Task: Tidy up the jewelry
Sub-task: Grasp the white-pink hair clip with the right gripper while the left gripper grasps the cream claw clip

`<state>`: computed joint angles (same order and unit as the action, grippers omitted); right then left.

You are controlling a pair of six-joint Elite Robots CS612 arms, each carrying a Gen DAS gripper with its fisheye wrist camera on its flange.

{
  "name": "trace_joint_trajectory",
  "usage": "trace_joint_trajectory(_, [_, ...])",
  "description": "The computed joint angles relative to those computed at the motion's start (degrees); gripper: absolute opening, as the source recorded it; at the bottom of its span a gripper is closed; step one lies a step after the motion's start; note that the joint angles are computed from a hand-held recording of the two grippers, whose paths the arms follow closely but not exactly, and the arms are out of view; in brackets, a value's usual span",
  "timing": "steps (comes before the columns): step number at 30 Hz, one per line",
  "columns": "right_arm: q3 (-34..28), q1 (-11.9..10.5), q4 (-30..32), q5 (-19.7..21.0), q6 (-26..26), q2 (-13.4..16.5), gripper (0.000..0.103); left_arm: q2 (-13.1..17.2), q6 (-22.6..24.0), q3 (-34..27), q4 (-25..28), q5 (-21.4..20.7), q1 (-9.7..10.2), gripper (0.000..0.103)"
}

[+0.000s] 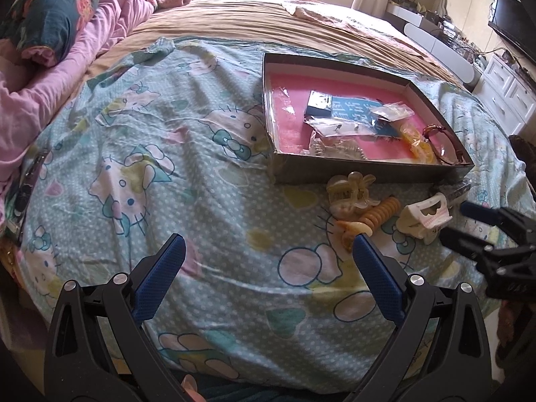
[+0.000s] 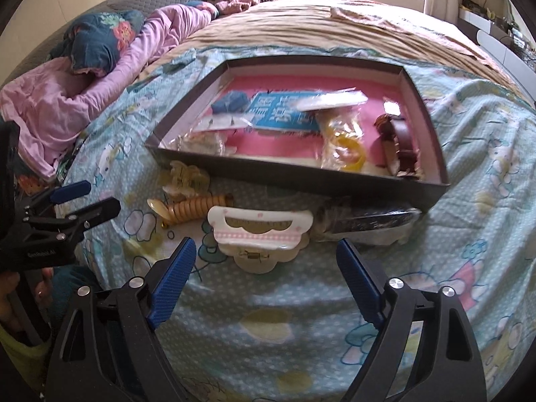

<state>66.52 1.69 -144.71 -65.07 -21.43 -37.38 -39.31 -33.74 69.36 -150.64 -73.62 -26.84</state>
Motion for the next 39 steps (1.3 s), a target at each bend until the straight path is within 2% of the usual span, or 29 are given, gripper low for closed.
trace_joint_trajectory(12, [-2.85, 0.96, 1.89, -0.6, 1.01, 2.32, 0.08, 1.57, -0.34, -3.04, 1.4, -2.76, 0.5, 0.093])
trace_joint_trajectory(16, [-3.51, 0.8, 1.33, -0.4, 2.05, 3.03, 0.072, 2.44, -0.2, -4.62, 2.31, -3.86, 0.62, 0.093])
trace_joint_trajectory(19, [-3.52, 0.36, 1.39, 1.42, 2.05, 3.13, 0.07, 3.24, -0.25, -6.04, 2.88, -5.61, 0.83, 0.093])
trace_joint_trajectory(24, [-2.94, -0.31, 2.74, 2.28, 0.46, 2.36, 0.069, 4.88, -0.44, -8.87, 3.76, -9.51, 1.17, 0.093])
trace_joint_trajectory(26, [-2.46, -0.66, 3.35, 2.66, -0.01, 1.91, 0.069, 5.64, -0.06, -10.23, 4.63, -10.12, 1.16, 0.089])
trace_joint_trajectory(28, [-1.7, -0.96, 3.73, 2.72, -0.63, 1.38, 0.069, 6.53, 0.02, -11.81, 5.86, -10.87, 1.19, 0.079])
trace_joint_trajectory(33, [-0.17, -1.65, 4.58, 3.63, -1.45, 0.3, 0.069, 8.18, -0.87, -14.55, 7.94, -11.84, 1.36, 0.071])
trace_joint_trajectory(36, [0.57, -1.84, 4.4, 3.86, -1.91, -0.23, 0.069, 8.56, -0.98, -15.19, 8.1, -11.83, 1.43, 0.057])
trace_joint_trajectory(37, [0.63, -1.88, 4.54, 4.02, -2.03, -0.31, 0.069, 8.62, -0.9, -15.26, 7.85, -12.29, 1.5, 0.045])
trace_joint_trajectory(38, [0.63, -1.88, 4.6, 4.12, -2.05, -0.36, 0.069, 8.63, -0.61, -15.27, 7.53, -12.82, 1.54, 0.041])
trace_joint_trajectory(39, [0.69, -1.92, 4.63, 4.35, -2.15, -0.43, 0.069, 8.57, -0.35, -15.27, 7.67, -12.41, 1.45, 0.041])
